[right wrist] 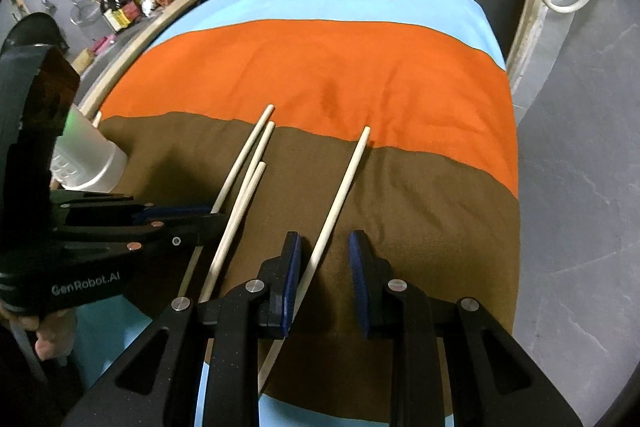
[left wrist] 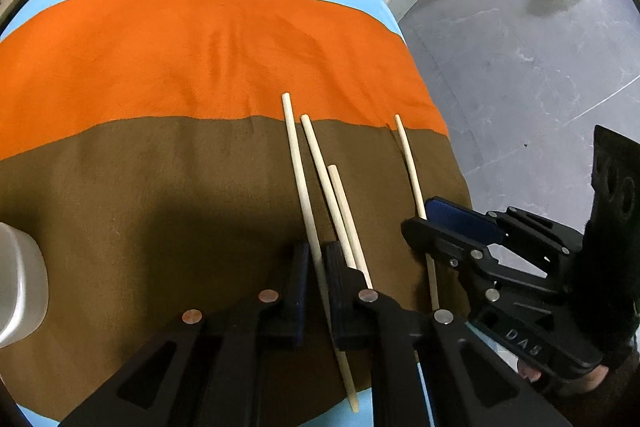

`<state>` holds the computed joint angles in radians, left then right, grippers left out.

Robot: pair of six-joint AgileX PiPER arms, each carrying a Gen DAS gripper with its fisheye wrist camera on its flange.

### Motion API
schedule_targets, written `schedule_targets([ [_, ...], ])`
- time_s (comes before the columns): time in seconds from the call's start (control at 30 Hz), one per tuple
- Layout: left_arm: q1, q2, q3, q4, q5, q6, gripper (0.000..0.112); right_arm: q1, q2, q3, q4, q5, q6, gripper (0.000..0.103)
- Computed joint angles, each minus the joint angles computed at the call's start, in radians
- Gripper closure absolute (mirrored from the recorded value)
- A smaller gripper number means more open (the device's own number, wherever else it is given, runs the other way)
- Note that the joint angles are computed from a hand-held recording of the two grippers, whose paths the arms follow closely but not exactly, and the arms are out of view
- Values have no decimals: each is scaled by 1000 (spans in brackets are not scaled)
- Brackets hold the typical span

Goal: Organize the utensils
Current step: 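Grasp one chopstick with the right tool while the left tool grasps another, then lift both chopsticks over the white basket and release them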

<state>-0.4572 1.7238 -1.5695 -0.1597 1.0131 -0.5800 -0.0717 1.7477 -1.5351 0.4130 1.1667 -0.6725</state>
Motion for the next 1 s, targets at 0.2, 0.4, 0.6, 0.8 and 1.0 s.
schedule_targets([
  [0.2, 12, -15, 21, -52, -40, -11, 106, 0, -15, 8, 10, 15, 67, 99],
  [0.4, 14, -162, 175, -95, -170, 23, 107, -92, -127, 132, 220, 6, -14, 99],
  [0.6, -69, -308, 207, 125, -241, -73, 107, -170, -317, 270, 492, -36, -164, 99],
  [0.8, -87, -453, 200, 319, -223, -113, 107, -131, -411, 264, 672, -104, -170, 99],
  [1.0, 47, -575, 170, 294, -193, -16, 107, 4, -463, 249, 848, -230, -187, 99],
])
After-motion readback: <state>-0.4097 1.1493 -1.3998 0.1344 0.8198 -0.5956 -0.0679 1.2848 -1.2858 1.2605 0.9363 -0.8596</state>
